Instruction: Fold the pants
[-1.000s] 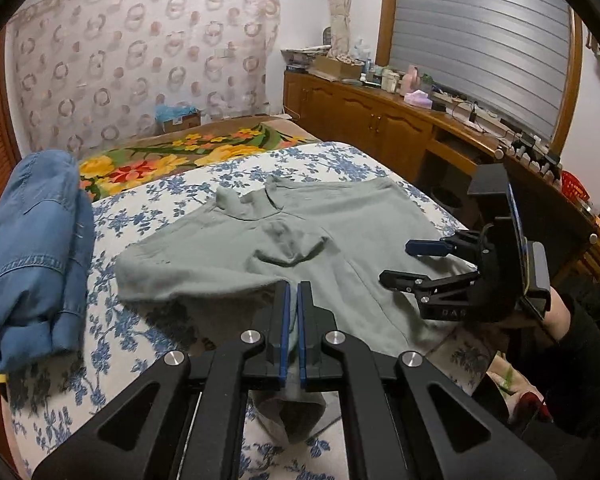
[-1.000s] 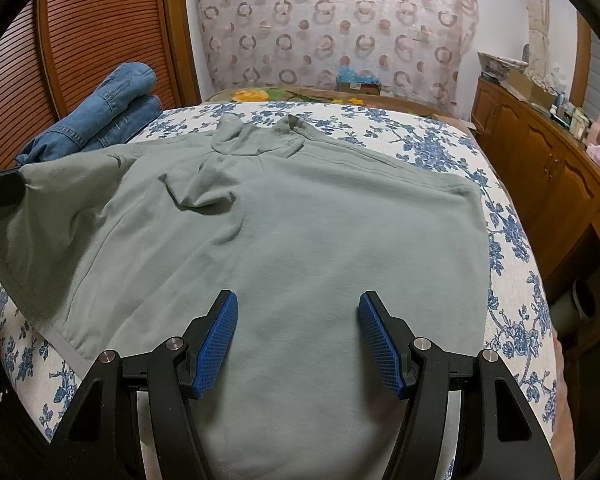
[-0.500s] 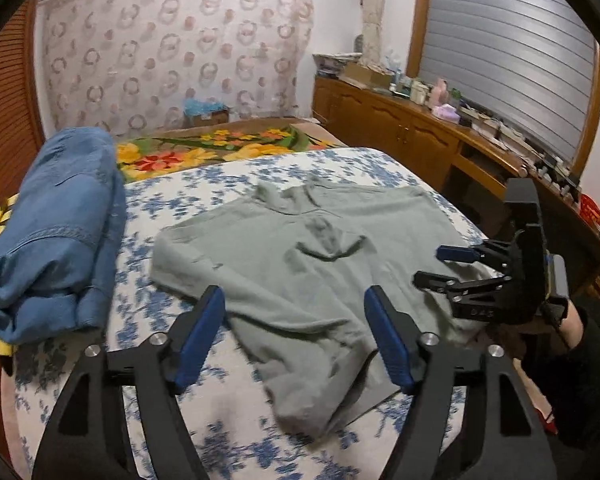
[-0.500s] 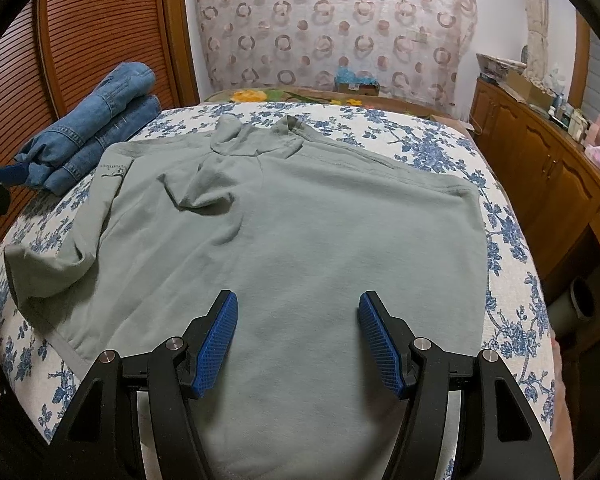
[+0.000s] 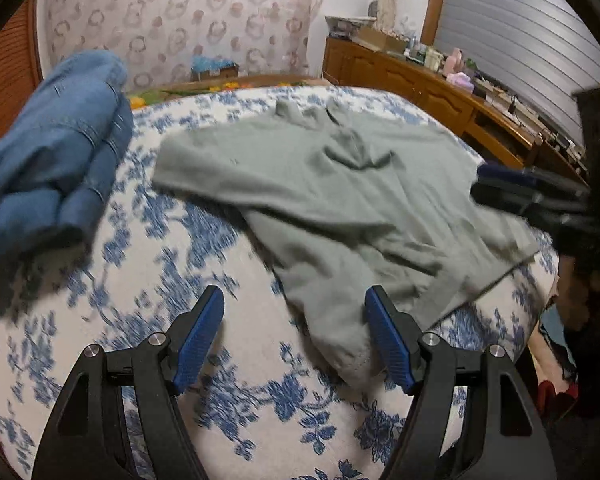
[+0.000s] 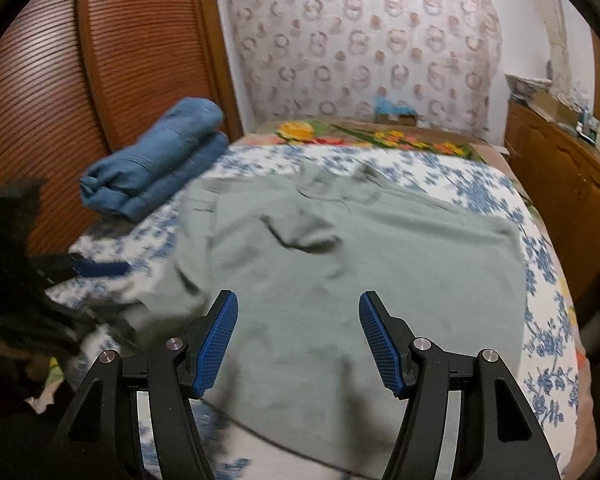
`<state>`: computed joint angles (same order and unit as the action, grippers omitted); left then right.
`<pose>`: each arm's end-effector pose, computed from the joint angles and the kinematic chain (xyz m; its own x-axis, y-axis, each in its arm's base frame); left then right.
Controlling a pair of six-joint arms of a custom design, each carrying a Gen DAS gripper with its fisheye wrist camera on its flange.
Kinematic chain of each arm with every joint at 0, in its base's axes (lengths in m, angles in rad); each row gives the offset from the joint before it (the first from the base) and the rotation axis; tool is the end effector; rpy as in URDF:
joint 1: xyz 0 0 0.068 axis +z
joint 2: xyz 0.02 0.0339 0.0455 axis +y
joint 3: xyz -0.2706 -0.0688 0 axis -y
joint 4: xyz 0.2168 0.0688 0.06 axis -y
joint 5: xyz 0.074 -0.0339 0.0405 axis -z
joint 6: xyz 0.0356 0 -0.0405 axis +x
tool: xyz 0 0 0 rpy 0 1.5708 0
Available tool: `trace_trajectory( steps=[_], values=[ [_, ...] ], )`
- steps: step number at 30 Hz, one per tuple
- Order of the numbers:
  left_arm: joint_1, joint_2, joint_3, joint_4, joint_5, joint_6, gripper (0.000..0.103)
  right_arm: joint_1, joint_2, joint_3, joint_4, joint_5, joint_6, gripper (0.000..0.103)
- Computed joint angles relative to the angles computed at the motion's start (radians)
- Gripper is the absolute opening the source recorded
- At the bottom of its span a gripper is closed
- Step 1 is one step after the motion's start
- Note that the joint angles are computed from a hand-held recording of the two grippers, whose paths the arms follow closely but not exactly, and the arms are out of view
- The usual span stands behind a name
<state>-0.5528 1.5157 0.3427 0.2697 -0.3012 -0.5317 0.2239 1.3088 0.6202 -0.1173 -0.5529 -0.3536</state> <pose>0.1853 -0.1019 0.1222 -0.7511 -0.1055 -0.6517 -0.0414 0.9927 -0.1130 0.2178 0.0688 0.2082 -0.4717 -0.4096 -0.7808 -0.7535 0.6472 0.1157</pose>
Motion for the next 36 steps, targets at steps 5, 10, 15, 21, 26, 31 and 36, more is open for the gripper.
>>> trace_trajectory(
  steps=[5,10,15,21,26,31,36],
  values=[
    [-0.007,0.016,-0.013,0.018,0.011,-0.011,0.074,0.020,-0.061,-0.019,-0.033,-0.021,-0.015,0.065],
    [0.005,-0.037,-0.038,0.012,0.005,-0.023,0.074,0.025,-0.018,-0.038,-0.030,-0.053,-0.037,0.063],
    [0.022,-0.101,-0.060,-0.020,-0.008,-0.026,0.074,0.076,0.034,-0.019,-0.039,-0.060,-0.038,0.056],
    [0.045,-0.152,-0.079,-0.039,-0.011,-0.026,0.074,0.098,0.087,0.009,-0.066,-0.098,-0.039,0.053],
    [0.044,-0.154,-0.080,-0.037,-0.013,-0.023,0.074,0.089,0.161,0.035,-0.081,-0.110,-0.054,0.046],
    [0.036,-0.141,-0.079,-0.030,-0.017,-0.029,0.074,0.087,0.211,0.067,-0.111,-0.136,-0.076,0.031],
    [0.023,-0.127,-0.077,-0.025,-0.025,-0.037,0.074,0.086,0.229,0.074,-0.099,-0.154,-0.077,0.010]
  ],
)
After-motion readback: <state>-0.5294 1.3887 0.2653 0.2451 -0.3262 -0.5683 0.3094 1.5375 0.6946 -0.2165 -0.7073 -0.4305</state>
